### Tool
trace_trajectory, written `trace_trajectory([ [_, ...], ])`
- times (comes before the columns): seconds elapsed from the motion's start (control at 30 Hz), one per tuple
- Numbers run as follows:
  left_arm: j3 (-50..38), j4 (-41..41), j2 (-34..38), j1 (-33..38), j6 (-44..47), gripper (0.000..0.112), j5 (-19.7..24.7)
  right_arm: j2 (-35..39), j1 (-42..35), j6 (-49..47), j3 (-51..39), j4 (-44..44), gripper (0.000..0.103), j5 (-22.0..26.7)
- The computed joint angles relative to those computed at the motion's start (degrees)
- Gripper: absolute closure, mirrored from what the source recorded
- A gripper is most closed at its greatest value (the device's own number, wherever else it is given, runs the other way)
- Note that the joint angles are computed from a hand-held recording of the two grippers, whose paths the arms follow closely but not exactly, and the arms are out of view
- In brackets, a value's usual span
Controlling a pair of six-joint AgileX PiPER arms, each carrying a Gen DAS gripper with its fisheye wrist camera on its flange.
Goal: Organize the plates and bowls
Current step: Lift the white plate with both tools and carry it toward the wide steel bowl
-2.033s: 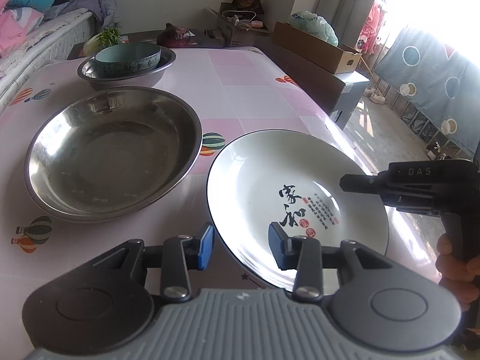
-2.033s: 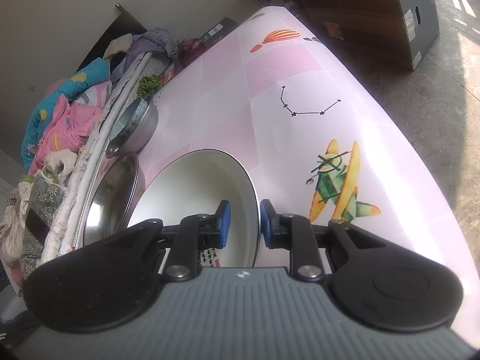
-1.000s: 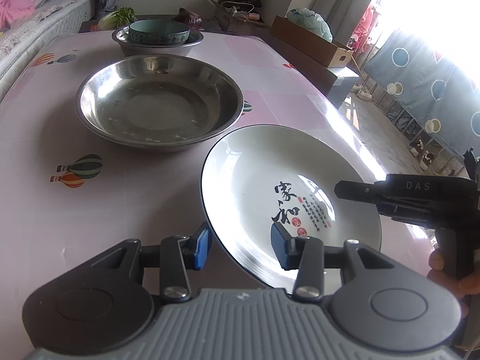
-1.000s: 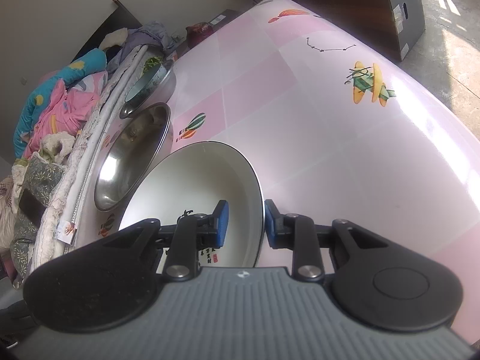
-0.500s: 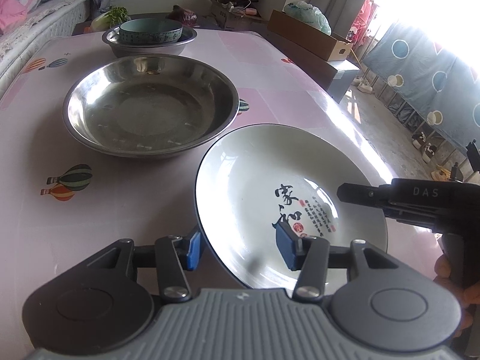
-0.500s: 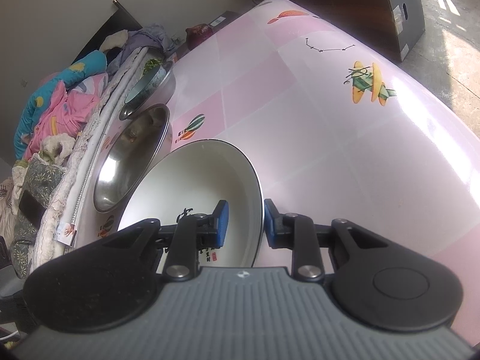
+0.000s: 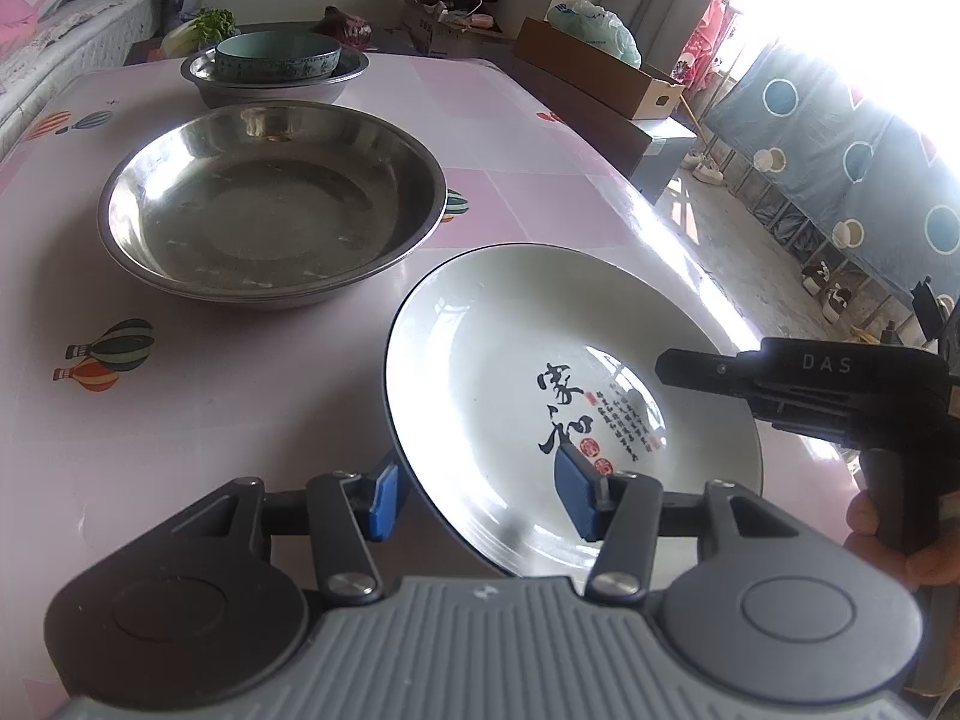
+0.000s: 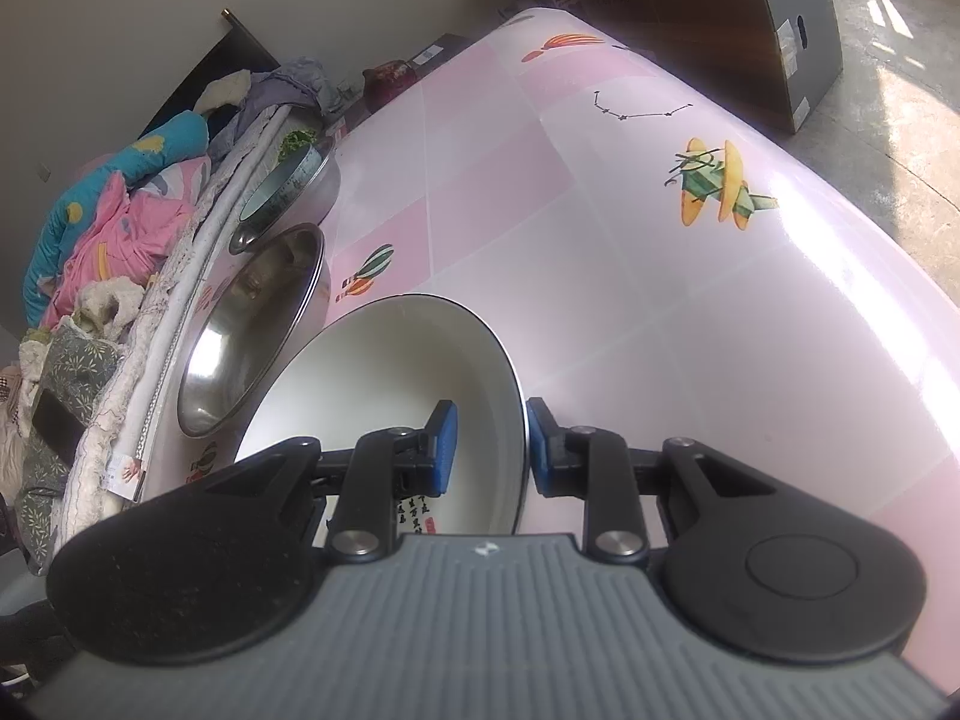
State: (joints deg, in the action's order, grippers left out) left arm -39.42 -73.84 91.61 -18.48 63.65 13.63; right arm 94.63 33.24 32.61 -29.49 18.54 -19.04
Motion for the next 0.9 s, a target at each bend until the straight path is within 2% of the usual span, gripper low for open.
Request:
trace_trajectory([
  [0.33, -0.7, -10.8, 1.8, 0.1, 10.8, 0.043, 0.4, 0.1, 0.3, 0.1, 0.6, 0.2, 0.079, -1.0],
  [0.47, -1.1, -10.6, 2.2, -0.4, 10.4, 0.043, -0.4, 0.1, 0.4, -0.1, 0.7, 0.5, 0.079, -1.2],
  [0.57, -1.7, -6.5, 2.3, -0.8, 6.2, 0.046, -1.0, 0.1, 0.5, -0.4, 0.6, 0.8, 0.079, -1.2],
  [0.63, -2.2, -0.1, 2.1, -1.7, -0.6, 0.048, -2.3, 0.1, 0.5, -0.3, 0.7, 0.7, 0.079, -1.2],
  [0.73, -3.1, 8.4, 2.0, -1.8, -10.1, 0.050, -1.9, 0.2, 0.4, 1.0, 0.7, -0.4, 0.079, -1.2],
  [0.9, -2.6, 11.8, 0.9, -1.2, -13.7, 0.051, -0.1, -0.7, -1.8, 5.1, 0.2, -6.4, 0.077, 0.6],
])
